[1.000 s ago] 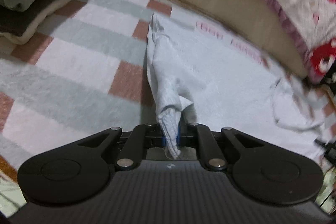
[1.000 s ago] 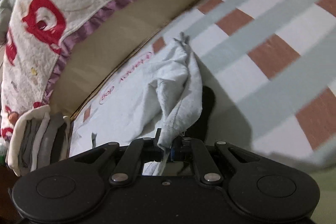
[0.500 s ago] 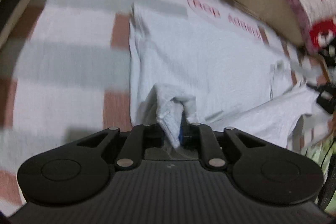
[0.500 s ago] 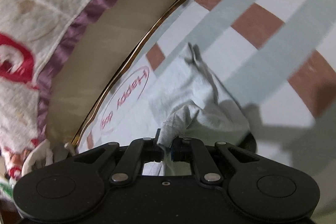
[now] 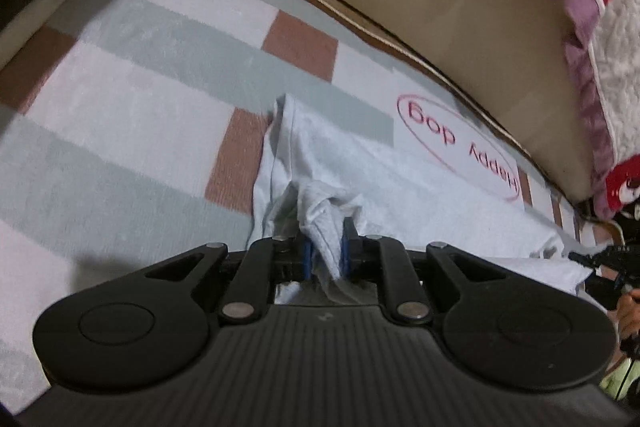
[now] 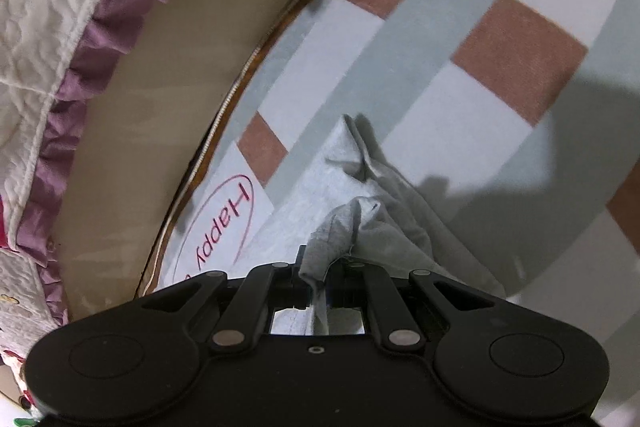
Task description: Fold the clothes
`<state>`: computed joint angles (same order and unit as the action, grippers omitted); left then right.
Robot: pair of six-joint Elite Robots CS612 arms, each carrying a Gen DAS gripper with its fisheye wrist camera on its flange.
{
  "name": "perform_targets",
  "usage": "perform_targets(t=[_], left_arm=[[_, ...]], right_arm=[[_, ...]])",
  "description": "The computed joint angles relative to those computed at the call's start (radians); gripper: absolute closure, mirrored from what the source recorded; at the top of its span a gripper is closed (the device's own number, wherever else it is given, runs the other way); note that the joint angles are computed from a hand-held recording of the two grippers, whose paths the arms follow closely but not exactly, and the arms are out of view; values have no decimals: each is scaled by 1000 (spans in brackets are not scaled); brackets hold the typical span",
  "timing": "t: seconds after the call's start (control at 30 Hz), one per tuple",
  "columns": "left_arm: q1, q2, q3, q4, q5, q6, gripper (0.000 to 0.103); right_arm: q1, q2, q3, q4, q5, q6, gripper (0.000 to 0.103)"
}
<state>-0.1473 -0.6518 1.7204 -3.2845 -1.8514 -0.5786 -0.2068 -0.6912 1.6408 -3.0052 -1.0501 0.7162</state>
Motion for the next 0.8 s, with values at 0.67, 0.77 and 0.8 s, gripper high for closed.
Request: perform_targets(t=[0.67, 0.77, 0.8], left_arm=[[9, -30, 117, -308, -39, 543, 57], [-28, -42, 146, -318, -5, 708, 50], [-48, -36, 153, -356, 36, 748, 47]], right_arm=[[16, 56, -113, 139, -27, 38, 93], [11, 60, -102, 81, 5, -1, 86], [9, 57, -96, 61, 13, -37, 86]])
